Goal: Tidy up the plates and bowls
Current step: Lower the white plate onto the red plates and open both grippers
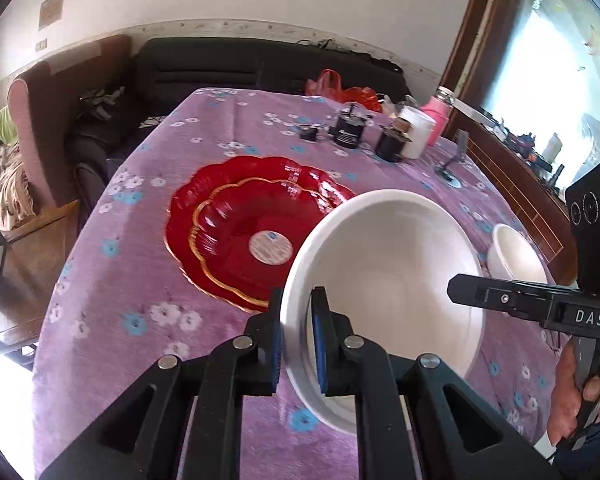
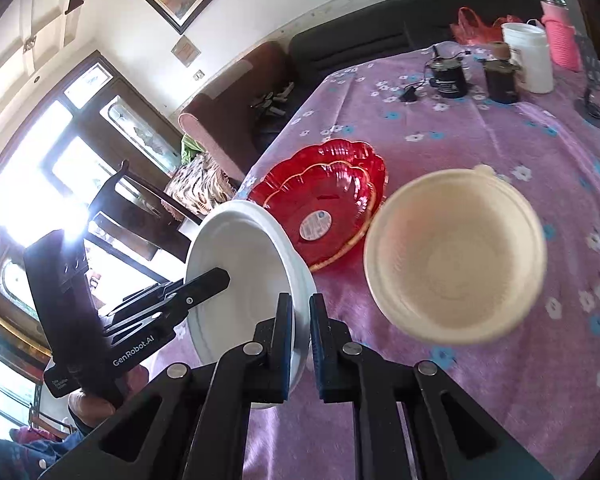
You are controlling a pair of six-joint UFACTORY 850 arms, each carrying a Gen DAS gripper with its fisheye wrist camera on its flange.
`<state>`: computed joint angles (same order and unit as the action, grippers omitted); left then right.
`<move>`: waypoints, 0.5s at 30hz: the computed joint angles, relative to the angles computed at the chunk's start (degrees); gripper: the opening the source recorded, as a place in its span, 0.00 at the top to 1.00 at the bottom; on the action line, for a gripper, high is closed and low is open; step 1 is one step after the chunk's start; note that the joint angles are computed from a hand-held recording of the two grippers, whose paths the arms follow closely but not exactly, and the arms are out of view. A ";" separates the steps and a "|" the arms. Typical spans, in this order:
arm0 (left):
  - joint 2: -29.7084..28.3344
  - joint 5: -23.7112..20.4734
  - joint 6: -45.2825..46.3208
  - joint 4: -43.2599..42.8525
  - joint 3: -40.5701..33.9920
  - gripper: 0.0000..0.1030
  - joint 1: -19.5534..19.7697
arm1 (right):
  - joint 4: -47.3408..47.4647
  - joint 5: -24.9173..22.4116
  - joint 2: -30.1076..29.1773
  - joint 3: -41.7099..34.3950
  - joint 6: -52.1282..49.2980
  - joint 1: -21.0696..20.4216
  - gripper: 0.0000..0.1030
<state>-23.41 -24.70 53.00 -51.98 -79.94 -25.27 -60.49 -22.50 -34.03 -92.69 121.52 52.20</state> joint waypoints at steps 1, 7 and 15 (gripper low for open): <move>-0.88 -0.24 -1.83 1.66 -1.33 0.89 0.21 | 1.14 0.23 -0.72 -1.10 -1.51 -0.44 0.90; -5.74 -0.56 -11.40 10.83 -9.01 0.88 0.64 | 8.34 1.99 -4.84 -7.55 -10.27 -3.39 0.90; -16.78 -4.30 -28.68 25.34 -24.34 0.82 0.47 | 21.79 1.13 -11.67 -17.06 -24.86 -7.28 0.90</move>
<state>-40.19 -29.00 24.32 -26.65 -104.28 -24.80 -38.70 -21.37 -45.70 -109.75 96.66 44.92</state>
